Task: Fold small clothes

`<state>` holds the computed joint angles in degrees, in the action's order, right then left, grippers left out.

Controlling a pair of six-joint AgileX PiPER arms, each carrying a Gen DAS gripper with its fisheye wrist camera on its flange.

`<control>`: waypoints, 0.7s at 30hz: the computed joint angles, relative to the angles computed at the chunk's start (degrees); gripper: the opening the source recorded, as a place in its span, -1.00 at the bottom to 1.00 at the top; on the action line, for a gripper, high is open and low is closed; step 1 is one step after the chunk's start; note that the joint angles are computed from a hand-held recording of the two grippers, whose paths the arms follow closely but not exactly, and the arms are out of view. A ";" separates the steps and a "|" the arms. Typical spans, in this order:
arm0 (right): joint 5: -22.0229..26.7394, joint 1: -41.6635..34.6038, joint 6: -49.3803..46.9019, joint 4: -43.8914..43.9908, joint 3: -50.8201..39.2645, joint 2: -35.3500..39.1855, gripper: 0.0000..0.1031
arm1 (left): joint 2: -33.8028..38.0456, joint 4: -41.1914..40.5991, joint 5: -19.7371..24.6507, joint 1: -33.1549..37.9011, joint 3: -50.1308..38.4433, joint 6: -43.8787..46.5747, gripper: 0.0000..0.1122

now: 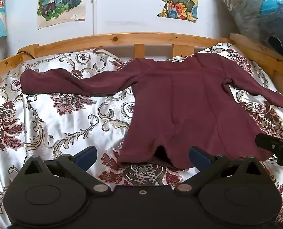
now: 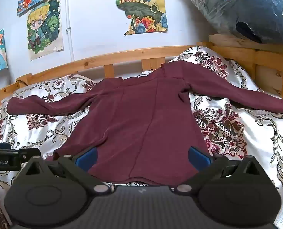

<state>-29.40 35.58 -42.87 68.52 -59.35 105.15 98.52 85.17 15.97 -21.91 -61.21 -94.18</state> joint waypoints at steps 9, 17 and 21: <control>0.38 -0.08 0.96 -0.58 0.24 -0.14 1.00 | -0.38 -2.80 -0.62 0.36 0.03 2.78 0.82; 0.69 -0.17 0.40 0.10 -0.05 -0.09 1.00 | 0.02 -2.55 -0.16 0.06 -0.24 2.73 0.82; 0.53 0.04 -0.03 0.59 -0.20 -0.06 1.00 | 0.07 -1.96 -0.15 0.04 -0.16 2.19 0.82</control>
<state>-28.87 35.62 -42.90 69.11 -59.55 105.09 98.59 83.21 15.82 -21.86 -61.37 -91.99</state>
